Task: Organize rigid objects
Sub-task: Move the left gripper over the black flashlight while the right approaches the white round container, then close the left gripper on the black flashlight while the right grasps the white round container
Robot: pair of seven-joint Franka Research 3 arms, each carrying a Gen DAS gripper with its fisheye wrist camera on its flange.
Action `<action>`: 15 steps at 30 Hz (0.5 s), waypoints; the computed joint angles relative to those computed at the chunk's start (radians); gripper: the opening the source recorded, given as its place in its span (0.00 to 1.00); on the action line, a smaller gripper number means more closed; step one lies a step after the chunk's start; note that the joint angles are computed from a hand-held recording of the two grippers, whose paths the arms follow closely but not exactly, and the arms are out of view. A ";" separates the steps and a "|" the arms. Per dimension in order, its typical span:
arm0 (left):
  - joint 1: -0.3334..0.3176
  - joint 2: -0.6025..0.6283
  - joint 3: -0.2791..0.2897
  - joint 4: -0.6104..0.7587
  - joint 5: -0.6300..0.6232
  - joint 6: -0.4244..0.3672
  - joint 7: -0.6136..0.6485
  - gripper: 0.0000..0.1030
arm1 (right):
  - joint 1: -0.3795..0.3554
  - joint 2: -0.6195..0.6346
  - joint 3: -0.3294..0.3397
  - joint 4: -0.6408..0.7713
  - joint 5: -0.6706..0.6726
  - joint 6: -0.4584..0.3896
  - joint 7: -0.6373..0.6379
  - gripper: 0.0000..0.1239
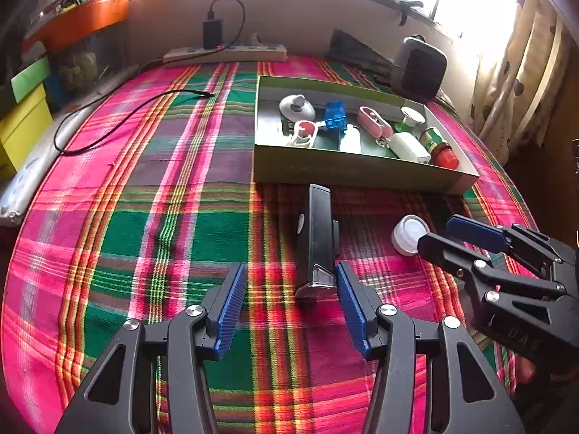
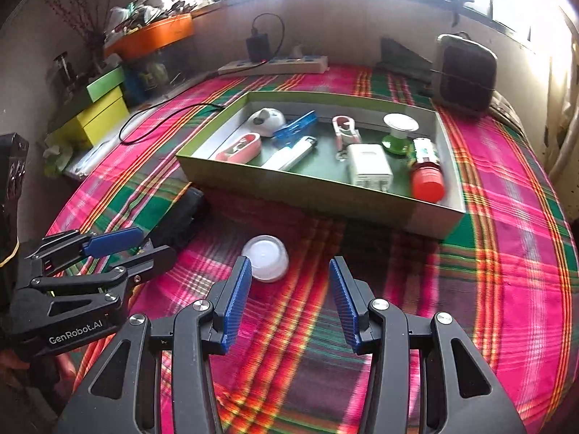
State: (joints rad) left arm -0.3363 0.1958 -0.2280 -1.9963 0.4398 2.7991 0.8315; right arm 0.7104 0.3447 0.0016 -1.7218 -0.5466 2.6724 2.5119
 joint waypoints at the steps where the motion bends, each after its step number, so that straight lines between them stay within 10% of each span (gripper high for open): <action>1: 0.001 -0.001 -0.002 -0.002 -0.006 0.002 0.004 0.49 | -0.001 0.008 0.004 0.010 0.005 -0.005 -0.009 0.37; 15: 0.016 0.039 -0.009 0.043 -0.071 0.013 0.103 0.49 | 0.035 0.074 -0.015 0.114 -0.023 -0.124 -0.027 0.37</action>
